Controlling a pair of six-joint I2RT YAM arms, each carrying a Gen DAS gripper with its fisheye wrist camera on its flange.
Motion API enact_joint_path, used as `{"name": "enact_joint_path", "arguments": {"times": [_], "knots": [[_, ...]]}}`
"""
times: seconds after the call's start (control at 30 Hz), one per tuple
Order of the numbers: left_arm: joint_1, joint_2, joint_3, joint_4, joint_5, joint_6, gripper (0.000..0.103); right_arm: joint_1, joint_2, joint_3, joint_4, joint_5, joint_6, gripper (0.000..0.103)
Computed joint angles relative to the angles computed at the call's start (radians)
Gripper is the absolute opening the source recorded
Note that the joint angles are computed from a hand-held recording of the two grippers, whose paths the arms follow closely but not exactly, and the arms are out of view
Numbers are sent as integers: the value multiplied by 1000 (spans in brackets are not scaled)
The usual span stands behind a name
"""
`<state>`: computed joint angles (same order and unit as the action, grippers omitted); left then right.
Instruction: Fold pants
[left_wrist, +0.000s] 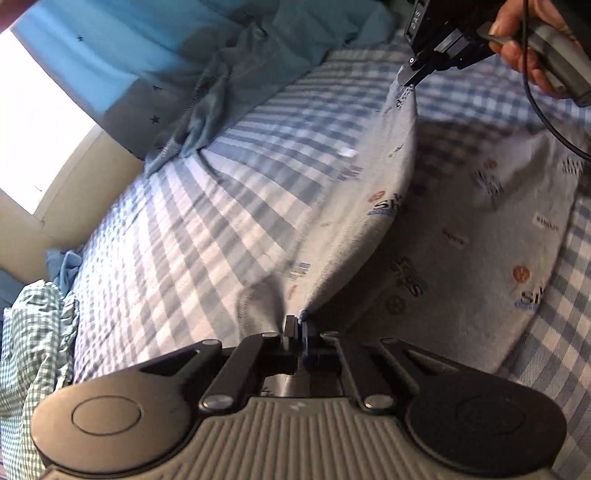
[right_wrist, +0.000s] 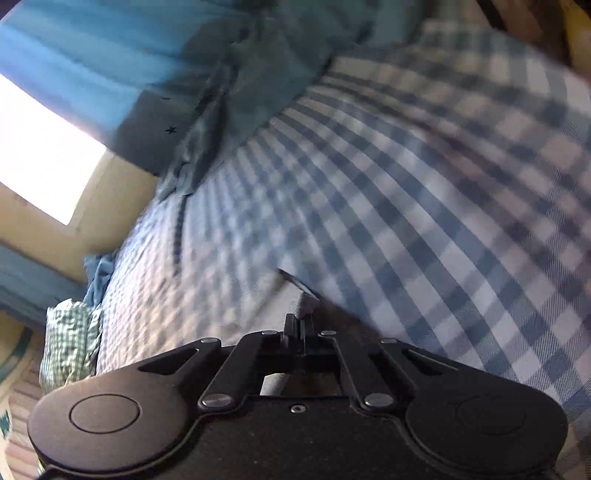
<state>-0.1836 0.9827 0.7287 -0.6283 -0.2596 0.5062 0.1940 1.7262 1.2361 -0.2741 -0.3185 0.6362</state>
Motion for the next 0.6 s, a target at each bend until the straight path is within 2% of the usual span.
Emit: {"name": "enact_joint_path", "arguments": {"times": [0.17,0.23,0.4,0.5,0.6], "knots": [[24,-115,36,-81,76,42,1,5,-133,112,-146,-5,-165,0],[7,-159,15,-104,90,62,1,-4,-206,108,-200,3,-211,0],[-104,-228,-114,-125,44,52,1,-28,-434,-124,-283,55,-281,0],[-186,-237,-182,-125,-8,34,1,-38,-514,-299,-328,98,-249,0],[-223,-220,-198,-121,-35,-4,1,-36,-567,-411,-342,124,-201,0]]}}
